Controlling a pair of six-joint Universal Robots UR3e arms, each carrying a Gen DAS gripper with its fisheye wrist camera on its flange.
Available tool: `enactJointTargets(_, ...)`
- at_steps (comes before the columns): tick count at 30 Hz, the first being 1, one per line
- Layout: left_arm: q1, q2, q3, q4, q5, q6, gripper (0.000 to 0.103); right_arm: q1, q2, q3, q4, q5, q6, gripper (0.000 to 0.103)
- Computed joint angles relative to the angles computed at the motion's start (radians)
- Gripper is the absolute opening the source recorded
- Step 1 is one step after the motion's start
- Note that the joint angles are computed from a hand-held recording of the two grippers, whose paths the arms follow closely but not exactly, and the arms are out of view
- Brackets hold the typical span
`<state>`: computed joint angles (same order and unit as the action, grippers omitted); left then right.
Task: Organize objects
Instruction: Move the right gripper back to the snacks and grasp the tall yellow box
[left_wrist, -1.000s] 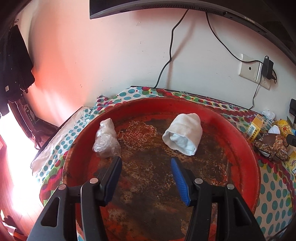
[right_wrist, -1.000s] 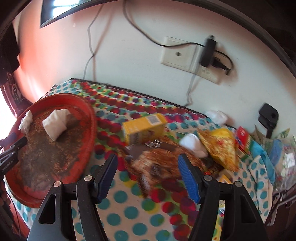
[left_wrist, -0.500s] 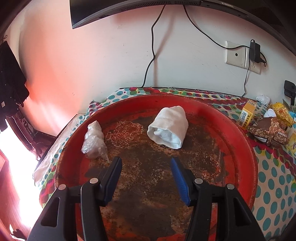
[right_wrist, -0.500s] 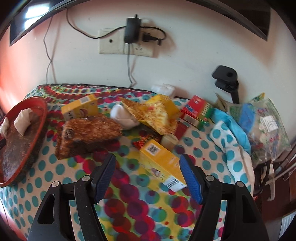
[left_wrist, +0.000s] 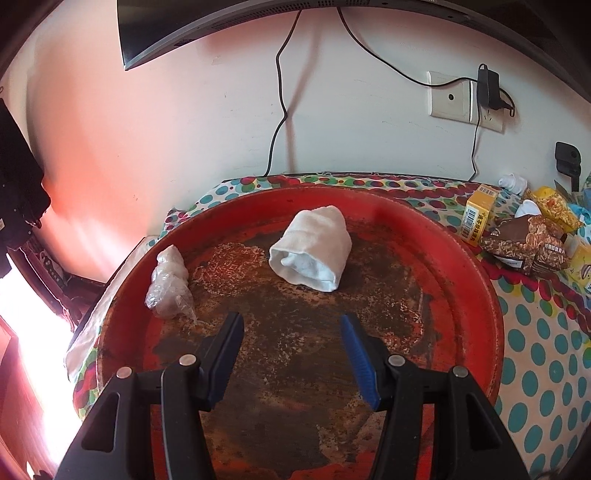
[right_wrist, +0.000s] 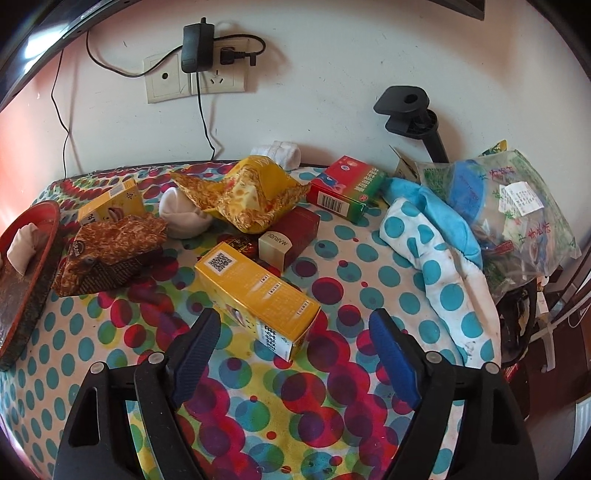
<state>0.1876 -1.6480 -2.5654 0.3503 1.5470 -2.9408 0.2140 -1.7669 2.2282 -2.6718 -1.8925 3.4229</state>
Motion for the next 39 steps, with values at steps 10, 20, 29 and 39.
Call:
enactJointTargets(10,-0.049,-0.05,0.003,0.058,0.032,0.008,0.056,-0.06,0.019,0.058,-0.087,0.063,-0.031,0.089)
enactJointTargets(20,-0.091,-0.097,0.02,0.09,0.074,0.013,0.056,-0.219,-0.001,0.209,-0.236,0.277,-0.1,0.089)
enactJointTargets(29,-0.167,-0.017,0.076,-0.034,0.063,0.018,0.057,-0.312,0.011,0.274,-0.384,0.404,-0.221,0.09)
enactJointTargets(39,-0.398,-0.061,0.29,-0.223,0.112,0.01,0.057,-0.313,0.021,0.254,-0.35,0.492,-0.342,0.032)
